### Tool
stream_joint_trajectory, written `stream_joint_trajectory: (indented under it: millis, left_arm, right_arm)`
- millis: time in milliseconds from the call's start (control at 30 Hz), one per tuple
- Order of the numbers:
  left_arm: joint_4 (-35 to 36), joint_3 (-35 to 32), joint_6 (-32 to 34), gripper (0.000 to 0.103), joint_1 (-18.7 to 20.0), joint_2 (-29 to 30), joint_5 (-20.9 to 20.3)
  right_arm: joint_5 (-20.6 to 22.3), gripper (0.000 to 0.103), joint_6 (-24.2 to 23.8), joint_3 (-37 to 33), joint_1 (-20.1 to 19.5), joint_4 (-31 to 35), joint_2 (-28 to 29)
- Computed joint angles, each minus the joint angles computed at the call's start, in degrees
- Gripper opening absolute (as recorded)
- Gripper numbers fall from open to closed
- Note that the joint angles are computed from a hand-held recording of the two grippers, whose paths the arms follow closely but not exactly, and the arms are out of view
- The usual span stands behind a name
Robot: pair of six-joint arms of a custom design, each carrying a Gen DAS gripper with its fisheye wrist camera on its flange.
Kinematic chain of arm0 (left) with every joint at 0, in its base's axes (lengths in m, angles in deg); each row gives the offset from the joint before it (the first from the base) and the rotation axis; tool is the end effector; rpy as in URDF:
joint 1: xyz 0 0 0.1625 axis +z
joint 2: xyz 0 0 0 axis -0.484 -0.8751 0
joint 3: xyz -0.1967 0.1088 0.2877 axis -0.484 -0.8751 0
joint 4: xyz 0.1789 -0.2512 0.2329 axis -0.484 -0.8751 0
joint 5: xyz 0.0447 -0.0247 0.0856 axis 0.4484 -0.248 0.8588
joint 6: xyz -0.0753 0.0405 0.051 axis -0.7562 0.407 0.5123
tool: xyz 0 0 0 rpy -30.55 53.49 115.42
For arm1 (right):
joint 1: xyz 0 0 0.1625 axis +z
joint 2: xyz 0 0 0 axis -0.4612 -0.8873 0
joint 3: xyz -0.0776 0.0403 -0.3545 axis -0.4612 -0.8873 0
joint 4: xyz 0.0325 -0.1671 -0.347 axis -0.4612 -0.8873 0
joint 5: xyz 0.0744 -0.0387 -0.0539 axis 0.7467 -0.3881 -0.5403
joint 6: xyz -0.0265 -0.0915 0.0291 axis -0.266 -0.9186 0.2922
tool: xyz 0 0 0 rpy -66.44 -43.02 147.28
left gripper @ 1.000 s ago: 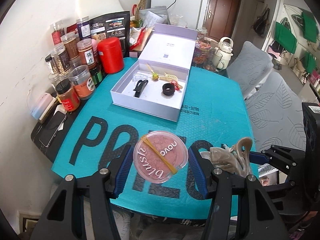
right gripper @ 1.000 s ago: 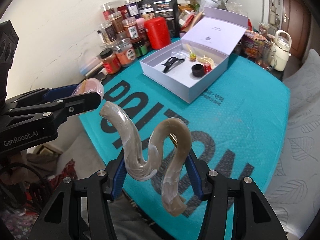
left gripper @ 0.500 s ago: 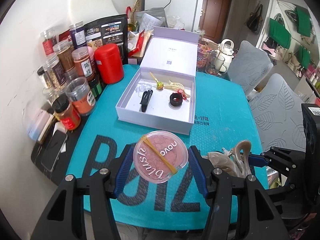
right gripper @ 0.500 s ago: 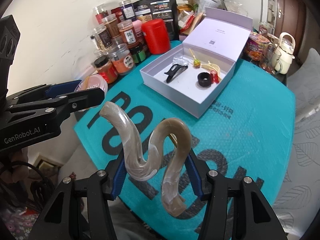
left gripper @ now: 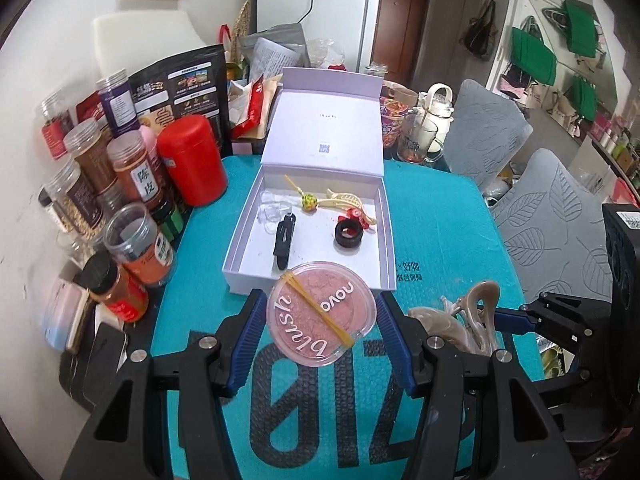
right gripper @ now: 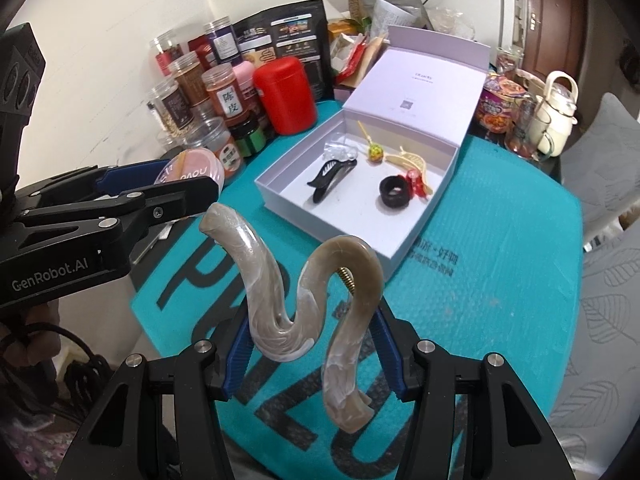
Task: Organize rigid objects
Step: 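Lift the pink compact and silver claw clip and carry both over the white box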
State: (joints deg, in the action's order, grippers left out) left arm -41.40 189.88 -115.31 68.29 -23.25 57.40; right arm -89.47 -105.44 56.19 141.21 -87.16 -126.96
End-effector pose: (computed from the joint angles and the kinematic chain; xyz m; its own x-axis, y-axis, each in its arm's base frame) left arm -0.2586 -0.4933 0.2930 -0.7508 -0.1357 -0.6464 0.3353 0.7649 -0.5500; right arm 0.3484 -0.5445 0.1576 -0.6160 -0.6899 0.3802 -0.7503 0.6609 -0.0163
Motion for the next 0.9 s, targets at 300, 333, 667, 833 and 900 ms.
stream_joint_trajectory:
  millis: [300, 333, 667, 833, 900]
  left_arm:
    - [-8.4, -4.0, 13.4, 0.056, 3.7, 2.7, -1.3]
    - [-9.3, -4.8, 14.9, 0.056, 4.2, 3.2, -1.5]
    - [-15.9, -10.4, 26.1, 0.056, 8.1, 7.3, -3.3]
    - [-18.1, -14.1, 30.8, 0.056, 10.3, 10.0, -4.5]
    - [-18.6, -15.6, 32.4, 0.056, 11.2, 11.0, -4.9]
  right_arm:
    - [-1.7, 0.054, 1.4, -6.3, 1.0, -1.0, 4.8]
    - [-1.9, 0.054, 1.5, -7.0, 1.1, -1.1, 5.3]
    - [-3.2, 0.054, 2.4, -15.3, 1.2, -0.3, 10.9]
    - [-3.9, 0.054, 2.6, -19.9, 1.0, 0.6, 14.0]
    - [-3.9, 0.054, 2.5, -21.9, 0.8, 1.0, 15.3]
